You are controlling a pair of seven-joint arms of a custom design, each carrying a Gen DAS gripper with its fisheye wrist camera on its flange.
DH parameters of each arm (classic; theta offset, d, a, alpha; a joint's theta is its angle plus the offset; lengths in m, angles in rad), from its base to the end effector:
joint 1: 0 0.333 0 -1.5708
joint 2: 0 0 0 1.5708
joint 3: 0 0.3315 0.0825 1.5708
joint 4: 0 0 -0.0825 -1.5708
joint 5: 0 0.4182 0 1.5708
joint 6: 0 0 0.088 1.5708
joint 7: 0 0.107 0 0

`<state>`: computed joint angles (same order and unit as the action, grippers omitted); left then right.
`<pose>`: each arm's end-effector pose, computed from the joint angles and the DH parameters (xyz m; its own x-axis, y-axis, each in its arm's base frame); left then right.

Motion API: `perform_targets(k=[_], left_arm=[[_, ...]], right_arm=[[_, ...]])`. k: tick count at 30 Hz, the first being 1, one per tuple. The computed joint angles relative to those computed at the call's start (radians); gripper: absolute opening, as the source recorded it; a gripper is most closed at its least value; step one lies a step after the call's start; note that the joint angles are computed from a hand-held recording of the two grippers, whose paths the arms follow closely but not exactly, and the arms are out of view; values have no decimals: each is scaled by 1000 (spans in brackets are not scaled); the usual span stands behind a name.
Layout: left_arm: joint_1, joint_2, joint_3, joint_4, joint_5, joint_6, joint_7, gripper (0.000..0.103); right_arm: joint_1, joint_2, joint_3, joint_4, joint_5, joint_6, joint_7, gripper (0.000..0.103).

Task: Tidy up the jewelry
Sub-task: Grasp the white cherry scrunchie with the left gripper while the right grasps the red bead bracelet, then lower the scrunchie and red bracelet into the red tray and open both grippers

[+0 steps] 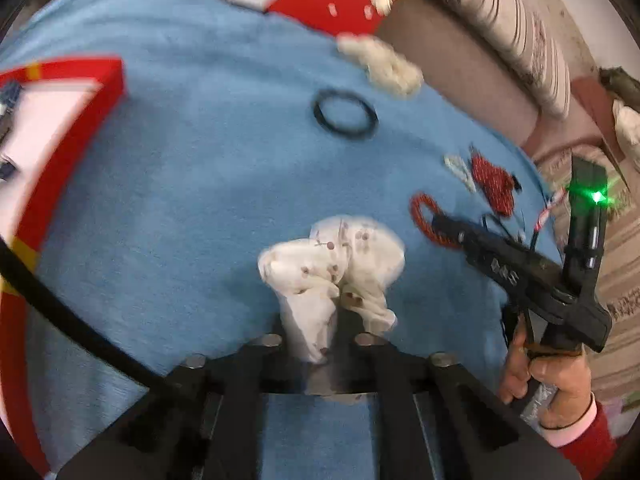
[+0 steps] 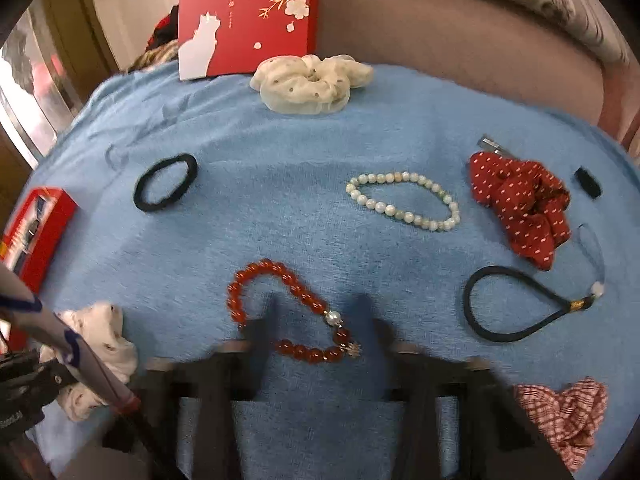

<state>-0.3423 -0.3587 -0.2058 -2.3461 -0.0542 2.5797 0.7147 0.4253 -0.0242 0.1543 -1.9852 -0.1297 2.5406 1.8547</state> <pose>0.4325 -0.2723 0.5349 0.2219 -0.8878 0.4032 -0.8423 -0.3829 -0.3795 0.5215 0.3442 0.5420 0.3818 -0.9237 -0.0331 -0.7765 -0.3011 -0.5535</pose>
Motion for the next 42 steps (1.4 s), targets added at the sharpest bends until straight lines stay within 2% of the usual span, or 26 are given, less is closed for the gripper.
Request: perform_targets(k=[1,3,9,13,17,22,26,33,36,39,41,42], left_arm=[[12,-6,-14,1,22,-4,-27,6],[22,-39,-26,-4,55,-9,-52,6],[21,-240,-5,-70,89,-57,-72,6],[48,-407,15,-115,130,-163,-78,6],[103,-554,36,-161,177,-306,-78,7],[167,-707,124,-260,181,-413,-58,7],[240,-763,177,-324,178,-447,-40,7],[358,-808,242,-391,165,-475,-13,7],[382,-823,242,-405,159,-463,-4,9],[398,-860,247,-426,148,-442,0,12],[409,-893,245,-440,146,-437,-1,14],[412,-909,245,-446,144,-435,-2,18]], right_arm=[[0,-6,-2,-3,29,-2,-20,9],[-3,-25,-8,-14,112,1,-67,8],[-7,-116,3,-53,209,36,-95,8],[1,-148,26,-44,216,37,-97,8],[26,-158,53,-10,225,32,-104,8],[77,-130,94,59,215,25,-122,8],[137,-56,122,165,210,-15,-135,8],[286,190,145,440,134,-141,-104,8],[340,295,143,550,196,-170,-117,8],[364,368,152,605,315,-145,-150,8],[390,410,135,635,325,-166,-140,8],[406,425,121,644,309,-184,-126,8]])
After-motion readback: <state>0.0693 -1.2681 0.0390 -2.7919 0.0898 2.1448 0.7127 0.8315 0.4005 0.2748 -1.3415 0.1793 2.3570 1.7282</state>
